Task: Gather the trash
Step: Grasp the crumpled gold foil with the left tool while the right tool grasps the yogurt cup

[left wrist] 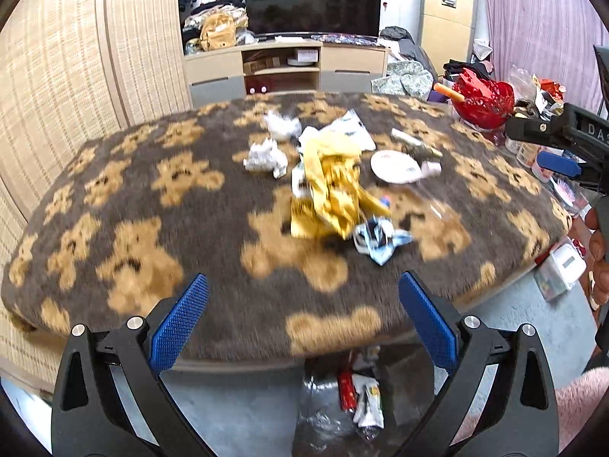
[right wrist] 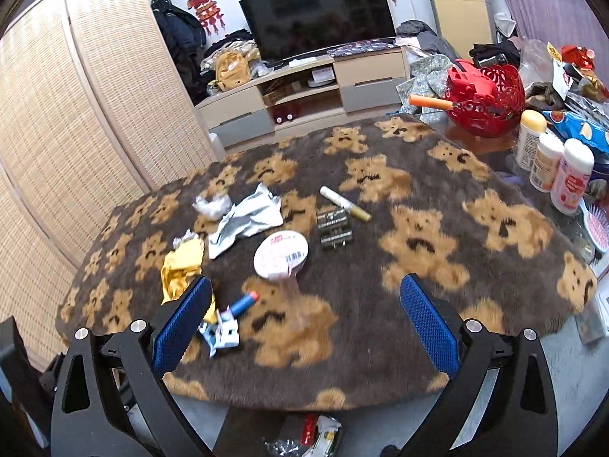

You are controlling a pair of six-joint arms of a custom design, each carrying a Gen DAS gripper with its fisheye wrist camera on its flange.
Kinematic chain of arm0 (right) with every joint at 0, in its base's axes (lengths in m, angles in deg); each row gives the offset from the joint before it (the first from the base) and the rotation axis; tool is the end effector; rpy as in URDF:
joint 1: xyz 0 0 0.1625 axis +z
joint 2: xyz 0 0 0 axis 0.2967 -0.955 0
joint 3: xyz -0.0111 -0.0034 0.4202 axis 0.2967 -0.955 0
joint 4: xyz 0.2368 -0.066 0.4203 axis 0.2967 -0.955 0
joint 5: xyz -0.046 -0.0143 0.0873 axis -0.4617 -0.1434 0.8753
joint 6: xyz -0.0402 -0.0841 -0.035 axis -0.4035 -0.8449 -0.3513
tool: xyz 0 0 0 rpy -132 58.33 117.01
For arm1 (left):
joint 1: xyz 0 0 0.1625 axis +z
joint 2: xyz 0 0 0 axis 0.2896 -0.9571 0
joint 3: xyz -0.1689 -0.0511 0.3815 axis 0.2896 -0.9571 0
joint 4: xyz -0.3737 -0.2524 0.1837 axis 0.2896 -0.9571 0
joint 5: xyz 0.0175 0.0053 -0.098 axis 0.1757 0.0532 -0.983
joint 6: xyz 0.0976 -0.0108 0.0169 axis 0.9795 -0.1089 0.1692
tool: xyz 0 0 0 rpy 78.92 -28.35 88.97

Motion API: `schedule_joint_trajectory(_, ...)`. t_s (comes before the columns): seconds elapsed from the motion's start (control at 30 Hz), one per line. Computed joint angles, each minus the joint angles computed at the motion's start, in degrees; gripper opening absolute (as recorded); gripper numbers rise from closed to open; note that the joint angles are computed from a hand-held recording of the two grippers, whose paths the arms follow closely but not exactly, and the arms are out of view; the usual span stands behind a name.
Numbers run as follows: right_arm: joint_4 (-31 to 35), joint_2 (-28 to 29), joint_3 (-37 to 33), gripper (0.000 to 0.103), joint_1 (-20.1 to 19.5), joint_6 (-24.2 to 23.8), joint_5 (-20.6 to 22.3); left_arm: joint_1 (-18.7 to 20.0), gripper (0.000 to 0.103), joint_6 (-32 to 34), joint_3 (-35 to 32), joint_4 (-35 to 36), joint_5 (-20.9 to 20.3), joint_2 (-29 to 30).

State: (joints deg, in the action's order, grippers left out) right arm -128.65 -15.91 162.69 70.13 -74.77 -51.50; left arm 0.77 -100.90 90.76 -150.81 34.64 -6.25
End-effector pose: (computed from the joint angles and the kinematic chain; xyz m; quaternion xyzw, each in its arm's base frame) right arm 0.0991 -0.4441 0.3272 0.1961 -0.9077 0.3318 0.1661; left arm -0.3252 -0.3312 0.0493 0.1135 0.8422 -0.3725 0.3730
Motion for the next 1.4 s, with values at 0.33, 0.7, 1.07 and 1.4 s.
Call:
schedule_joint_trajectory(0.33,0.9,8.0,-6.4,0.099,2.7,0.6,-1.8,4.7,0.095,8.4,-3.7,-5.0,4.2,2.0)
schedule_joint_trajectory(0.7,3.7,16.9,-9.6,0.088,4.2,0.2,-4.7,11.6,0.094,22.7,-7.2,-20.0,3.9,7.6)
schedule_joint_trajectory(1.07,2.9,23.7,-12.3,0.082,3.5,0.4,-10.4,16.4,0.073,30.0,-8.1,-29.8,-0.1,11.3)
schedule_joint_trajectory(1.4,-0.9,27.8,-12.4,0.063,4.0,-1.8,-13.3,17.9,0.046,33.8,-6.9,-35.9,-2.7,11.0)
